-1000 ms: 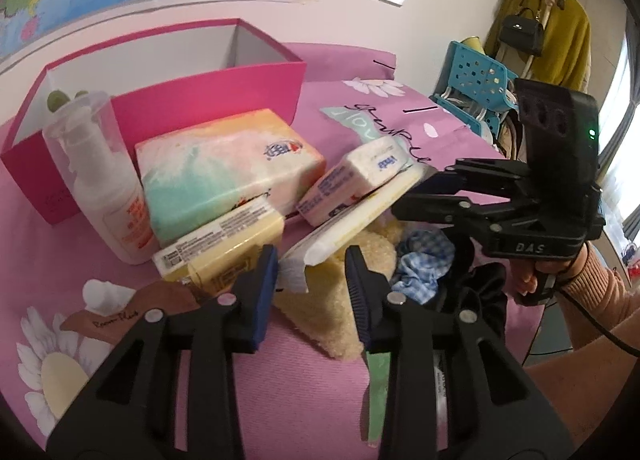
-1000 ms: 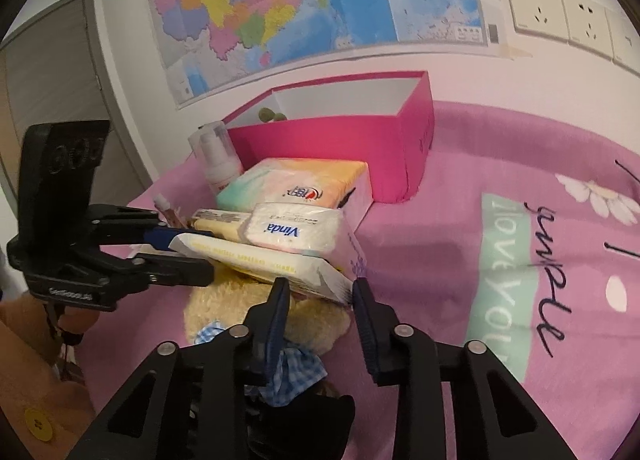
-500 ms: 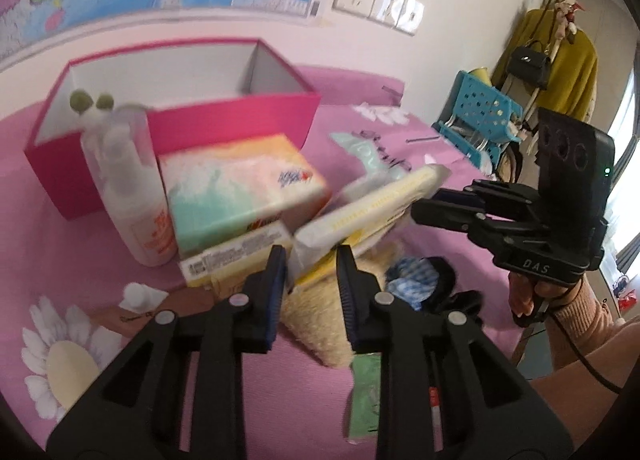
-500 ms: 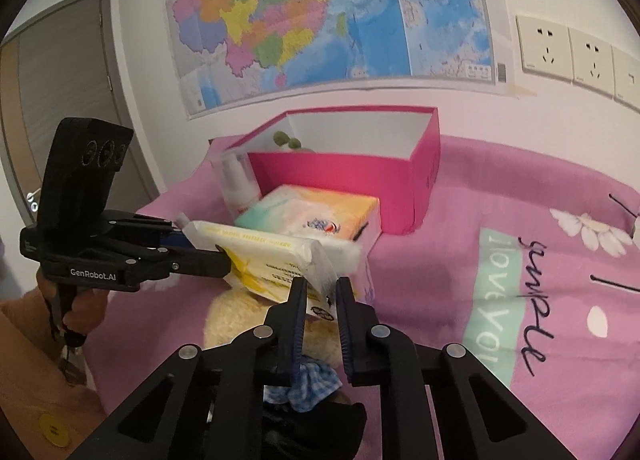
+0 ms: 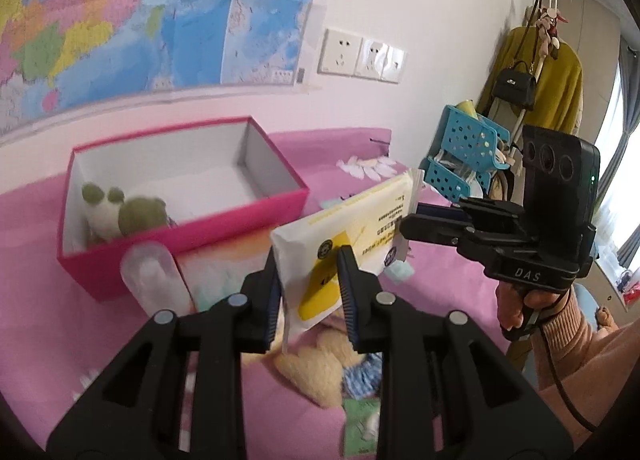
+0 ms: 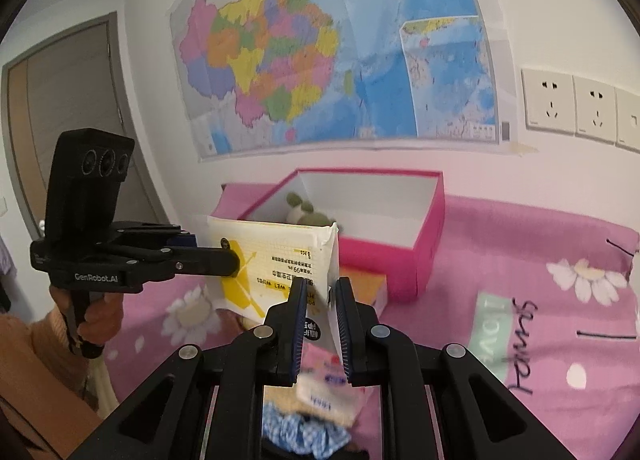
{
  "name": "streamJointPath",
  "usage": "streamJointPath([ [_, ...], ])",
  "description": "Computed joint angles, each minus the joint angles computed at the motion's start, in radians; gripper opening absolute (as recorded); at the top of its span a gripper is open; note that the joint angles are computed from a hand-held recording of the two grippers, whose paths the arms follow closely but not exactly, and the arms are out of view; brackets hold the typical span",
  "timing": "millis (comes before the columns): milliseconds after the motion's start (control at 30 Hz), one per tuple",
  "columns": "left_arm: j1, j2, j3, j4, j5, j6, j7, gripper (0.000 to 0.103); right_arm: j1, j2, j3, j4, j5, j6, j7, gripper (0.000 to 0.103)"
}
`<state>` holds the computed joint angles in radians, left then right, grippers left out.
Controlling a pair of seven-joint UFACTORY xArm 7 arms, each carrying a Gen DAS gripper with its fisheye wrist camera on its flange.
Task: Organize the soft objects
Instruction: 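Carry the yellow wipe pack into the pink box and open the left gripper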
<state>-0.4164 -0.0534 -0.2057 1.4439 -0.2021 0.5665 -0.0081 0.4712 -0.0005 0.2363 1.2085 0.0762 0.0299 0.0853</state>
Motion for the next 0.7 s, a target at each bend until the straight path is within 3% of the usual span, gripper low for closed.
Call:
streamJointPath([
  [67, 0.005, 0.028, 0.002, 0.047, 0.024, 0.014, -0.010, 0.029, -0.005, 0.030, 0.007, 0.047, 0.080, 0.004, -0.074, 0.015],
  [167, 0.014, 0.098, 0.009, 0.156, 0.068, 0.067, -0.038, 0.029, -0.021, 0.079, 0.015, 0.124, 0.113, 0.027, -0.107, 0.015],
  [300, 0.015, 0.185, 0.019, 0.286, 0.131, 0.118, -0.069, 0.031, -0.039, 0.161, 0.026, 0.246, 0.117, 0.062, -0.115, 0.015],
  [700, 0.008, 0.500, 0.061, 0.735, 0.148, 0.368, -0.109, 0.033, -0.040, 0.420, -0.005, 0.614, 0.080, 0.244, -0.056, 0.015],
])
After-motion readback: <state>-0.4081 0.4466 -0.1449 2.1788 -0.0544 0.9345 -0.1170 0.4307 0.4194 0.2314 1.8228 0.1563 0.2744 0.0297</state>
